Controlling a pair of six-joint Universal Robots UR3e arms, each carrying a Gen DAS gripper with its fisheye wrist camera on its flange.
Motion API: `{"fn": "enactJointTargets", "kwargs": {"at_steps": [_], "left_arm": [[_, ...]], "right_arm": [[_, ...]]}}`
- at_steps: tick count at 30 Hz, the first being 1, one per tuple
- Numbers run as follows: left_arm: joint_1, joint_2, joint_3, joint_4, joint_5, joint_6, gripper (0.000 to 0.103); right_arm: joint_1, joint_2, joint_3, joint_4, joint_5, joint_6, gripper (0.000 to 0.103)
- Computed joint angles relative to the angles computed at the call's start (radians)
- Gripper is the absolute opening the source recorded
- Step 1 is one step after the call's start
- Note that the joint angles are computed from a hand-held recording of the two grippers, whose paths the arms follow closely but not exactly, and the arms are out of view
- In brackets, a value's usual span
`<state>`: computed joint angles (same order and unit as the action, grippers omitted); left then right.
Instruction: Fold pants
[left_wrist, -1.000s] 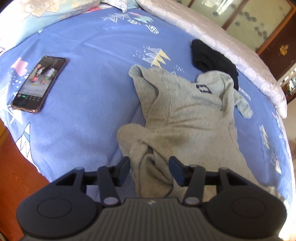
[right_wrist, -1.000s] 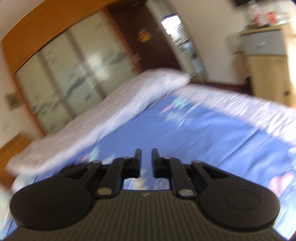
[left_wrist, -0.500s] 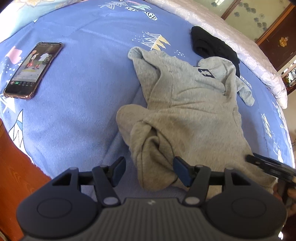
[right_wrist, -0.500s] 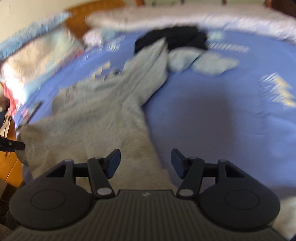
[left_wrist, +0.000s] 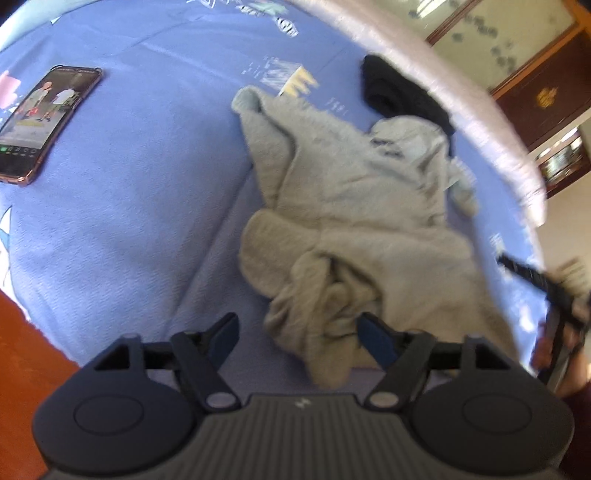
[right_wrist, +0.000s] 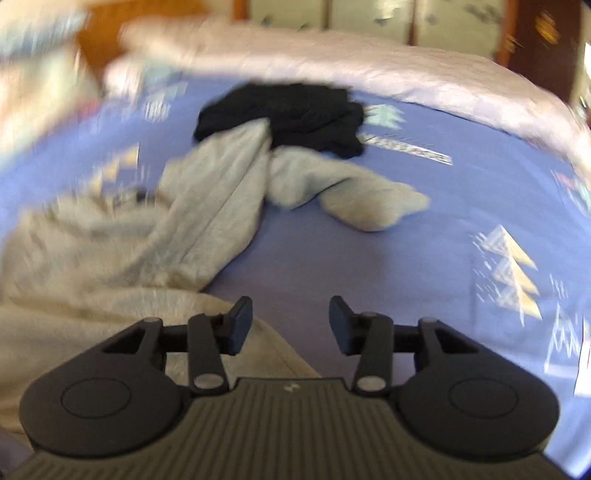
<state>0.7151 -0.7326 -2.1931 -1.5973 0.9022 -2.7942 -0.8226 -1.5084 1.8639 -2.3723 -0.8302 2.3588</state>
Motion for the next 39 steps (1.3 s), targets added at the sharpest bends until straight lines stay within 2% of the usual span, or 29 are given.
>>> {"fn": "enactJointTargets", "kwargs": {"at_steps": [2, 4, 6, 9, 10, 11, 12, 14, 15, 18, 19, 22, 24, 26, 29, 31, 35, 37, 39], "left_arm": [[0.056, 0.018, 0.025, -0.097, -0.063, 0.066, 0.079], [0.066, 0.003, 0.032, -0.124, -0.104, 0.079, 0.079], [0.016, -0.042, 0.015, -0.034, -0.101, 0.009, 0.079], [-0.075, -0.117, -0.013, 0.133, -0.066, -0.117, 0.076], [-0.082, -0.130, -0.022, 0.151, -0.074, -0.134, 0.069], [-0.079, -0.139, -0.026, 0.153, -0.084, -0.138, 0.055], [-0.074, -0.143, -0.029, 0.145, -0.089, -0.138, 0.047], [-0.091, -0.171, -0.029, 0.177, -0.078, -0.178, 0.014], [-0.095, -0.178, -0.026, 0.182, -0.072, -0.192, 0.009], [-0.089, -0.152, -0.008, 0.184, -0.059, -0.224, 0.008], [-0.077, -0.136, 0.006, 0.166, -0.062, -0.220, 0.008], [-0.034, -0.114, 0.063, 0.088, -0.084, -0.189, 0.008], [-0.031, -0.127, 0.104, 0.075, -0.085, -0.193, 0.008], [-0.038, -0.157, 0.145, 0.083, -0.093, -0.212, 0.008], [-0.107, -0.282, 0.243, 0.197, -0.094, -0.310, 0.007], [-0.197, -0.424, 0.362, 0.326, -0.061, -0.405, 0.007], [-0.354, -0.744, 0.781, 0.421, 0.009, -0.557, 0.007], [-0.384, -0.843, 0.991, 0.417, 0.027, -0.610, 0.007], [-0.368, -0.858, 1.082, 0.446, -0.015, -0.660, 0.007]], "right_arm": [[-0.182, -0.083, 0.036, 0.129, 0.116, -0.065, 0.049], [-0.373, -0.141, 0.052, 0.250, 0.189, -0.135, 0.049], [-0.549, -0.141, 0.041, 0.302, 0.221, -0.136, 0.049], [-0.766, -0.067, -0.004, 0.303, 0.228, -0.058, 0.049], [-0.823, -0.036, -0.018, 0.291, 0.224, -0.025, 0.049], [-0.873, -0.008, -0.032, 0.286, 0.219, 0.005, 0.048], [-0.920, 0.016, -0.044, 0.296, 0.217, 0.018, 0.048], [-0.981, 0.046, -0.045, 0.325, 0.215, 0.018, 0.046], [-1.000, 0.055, -0.041, 0.340, 0.210, 0.003, 0.045], [-1.019, 0.062, 0.023, 0.325, 0.187, -0.040, 0.042], [-1.009, 0.071, 0.045, 0.290, 0.179, -0.023, 0.042], [-0.997, 0.102, 0.034, 0.307, 0.170, -0.012, 0.042], [-0.957, 0.127, 0.033, 0.268, 0.147, 0.006, 0.039], [-0.907, 0.113, 0.075, 0.120, 0.095, 0.067, 0.006], [-0.886, 0.119, 0.005, 0.176, 0.176, 0.133, 0.005], [-0.846, 0.138, -0.073, 0.130, 0.229, 0.238, 0.005], [-0.720, 0.246, -0.361, 0.015, 0.293, 0.540, 0.005], [-0.676, 0.299, -0.513, -0.059, 0.290, 0.704, 0.005], [-0.680, 0.336, -0.614, -0.112, 0.337, 0.840, 0.005]]}}
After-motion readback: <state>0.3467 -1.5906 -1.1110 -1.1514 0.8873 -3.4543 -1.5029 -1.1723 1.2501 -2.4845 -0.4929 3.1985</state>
